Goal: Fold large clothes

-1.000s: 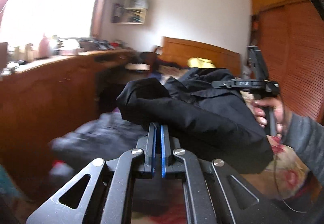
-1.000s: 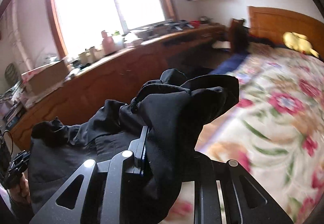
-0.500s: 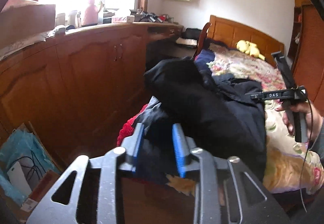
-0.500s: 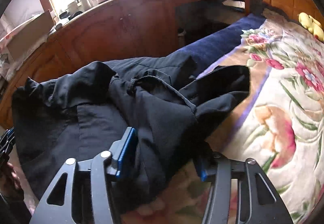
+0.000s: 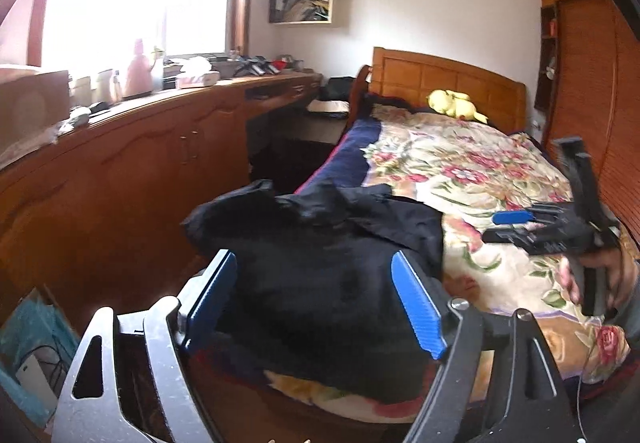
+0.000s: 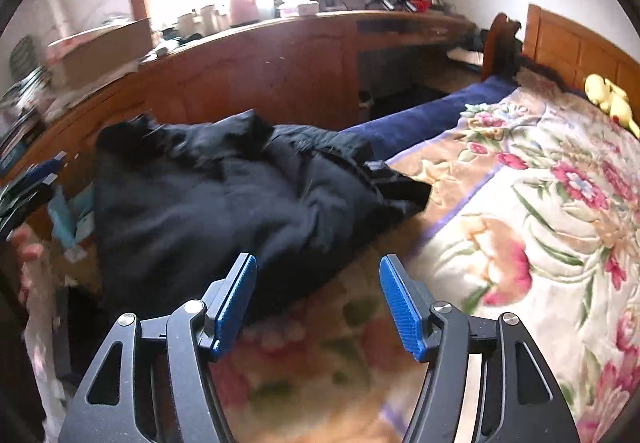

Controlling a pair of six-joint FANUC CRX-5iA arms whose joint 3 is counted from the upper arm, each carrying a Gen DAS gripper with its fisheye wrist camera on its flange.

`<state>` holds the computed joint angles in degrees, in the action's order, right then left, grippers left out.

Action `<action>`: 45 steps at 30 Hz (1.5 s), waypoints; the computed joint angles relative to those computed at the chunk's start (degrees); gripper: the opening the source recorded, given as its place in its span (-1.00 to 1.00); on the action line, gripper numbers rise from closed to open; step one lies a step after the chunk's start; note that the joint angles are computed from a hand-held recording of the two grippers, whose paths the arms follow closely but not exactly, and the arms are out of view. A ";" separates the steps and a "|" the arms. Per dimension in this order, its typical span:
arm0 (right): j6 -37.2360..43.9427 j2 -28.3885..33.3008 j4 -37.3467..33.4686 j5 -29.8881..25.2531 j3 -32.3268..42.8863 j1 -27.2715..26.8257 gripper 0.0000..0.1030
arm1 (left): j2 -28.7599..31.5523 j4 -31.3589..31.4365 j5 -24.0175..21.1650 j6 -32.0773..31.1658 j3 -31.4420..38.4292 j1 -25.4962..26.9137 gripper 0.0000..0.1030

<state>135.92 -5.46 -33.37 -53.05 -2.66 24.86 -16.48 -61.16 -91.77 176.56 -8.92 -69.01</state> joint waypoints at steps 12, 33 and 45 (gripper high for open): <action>14.78 -9.94 -12.46 -6.41 -6.60 -25.89 0.31 | 13.70 0.87 12.04 -4.95 11.88 1.33 0.63; 23.67 -20.37 -27.64 -13.57 -14.38 -62.26 0.33 | 38.21 4.38 17.12 -12.96 40.91 -0.50 0.66; 28.44 -23.60 -36.40 -21.56 -17.26 -77.95 0.33 | 45.17 1.53 13.38 -16.85 53.12 -4.28 0.66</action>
